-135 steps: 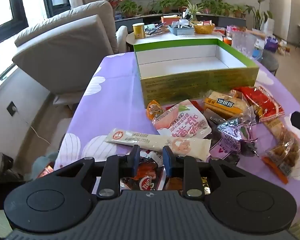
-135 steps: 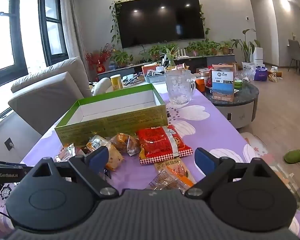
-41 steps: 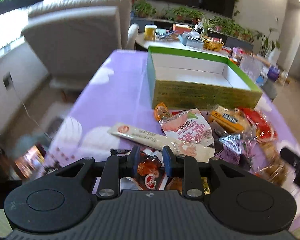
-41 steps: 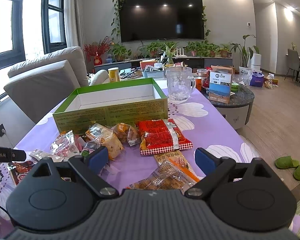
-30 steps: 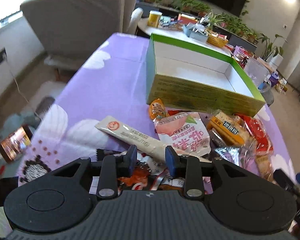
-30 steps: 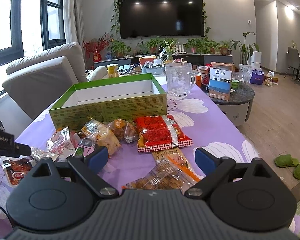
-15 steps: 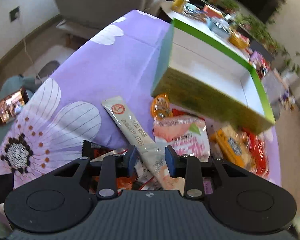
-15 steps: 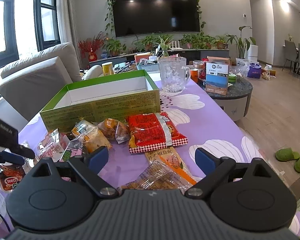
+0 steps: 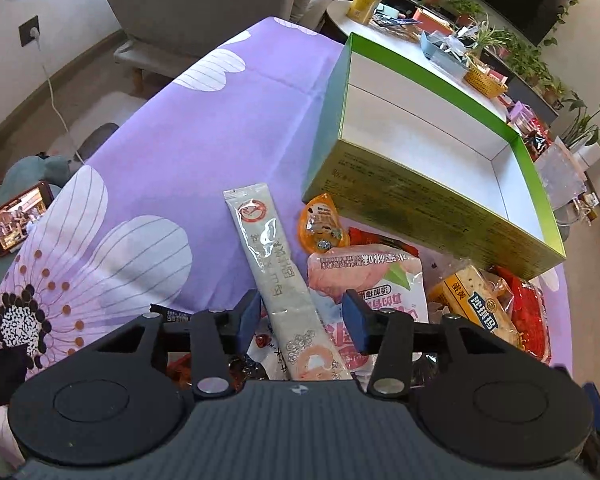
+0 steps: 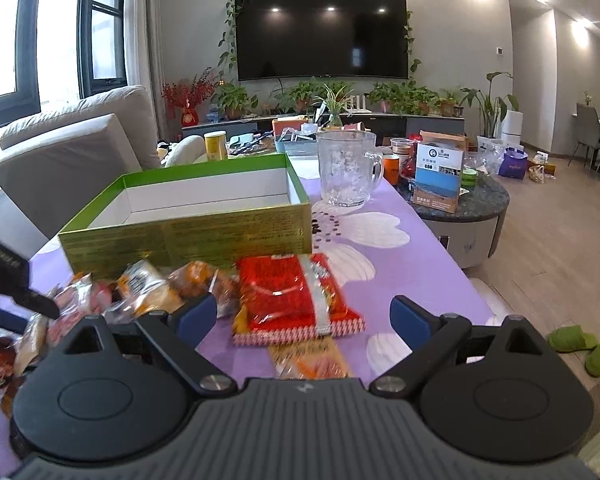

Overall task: Organize snacks
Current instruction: 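Grasp the long white stick snack with the left gripper while the right grasps the red wafer pack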

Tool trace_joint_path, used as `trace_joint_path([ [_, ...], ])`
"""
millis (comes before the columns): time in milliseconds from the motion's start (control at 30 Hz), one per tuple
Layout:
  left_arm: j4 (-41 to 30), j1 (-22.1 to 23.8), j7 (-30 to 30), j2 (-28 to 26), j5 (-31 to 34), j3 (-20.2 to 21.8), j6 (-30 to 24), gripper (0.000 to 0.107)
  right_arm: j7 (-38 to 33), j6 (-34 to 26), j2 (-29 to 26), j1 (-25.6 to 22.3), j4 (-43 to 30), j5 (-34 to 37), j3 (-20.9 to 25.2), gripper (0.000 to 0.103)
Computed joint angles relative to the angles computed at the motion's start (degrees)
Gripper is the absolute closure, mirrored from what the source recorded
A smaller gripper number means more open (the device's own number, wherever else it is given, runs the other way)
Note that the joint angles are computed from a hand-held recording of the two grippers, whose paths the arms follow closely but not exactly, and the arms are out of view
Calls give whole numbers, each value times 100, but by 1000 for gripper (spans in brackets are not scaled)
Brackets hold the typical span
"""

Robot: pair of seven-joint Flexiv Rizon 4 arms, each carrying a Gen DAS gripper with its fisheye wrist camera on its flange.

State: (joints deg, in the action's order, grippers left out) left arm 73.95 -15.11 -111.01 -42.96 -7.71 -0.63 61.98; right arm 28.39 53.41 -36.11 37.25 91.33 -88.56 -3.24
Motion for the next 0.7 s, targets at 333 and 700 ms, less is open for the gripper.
trace_joint_path([
  [333,-20,38,539,-12,95,-72,51,65,-1132,1364,-451,-428,-503,859,-84,35],
  [700,425,68,1243,102,206,-114,824,84,-3550,1355,-855,-585,-975,3318,475,35],
])
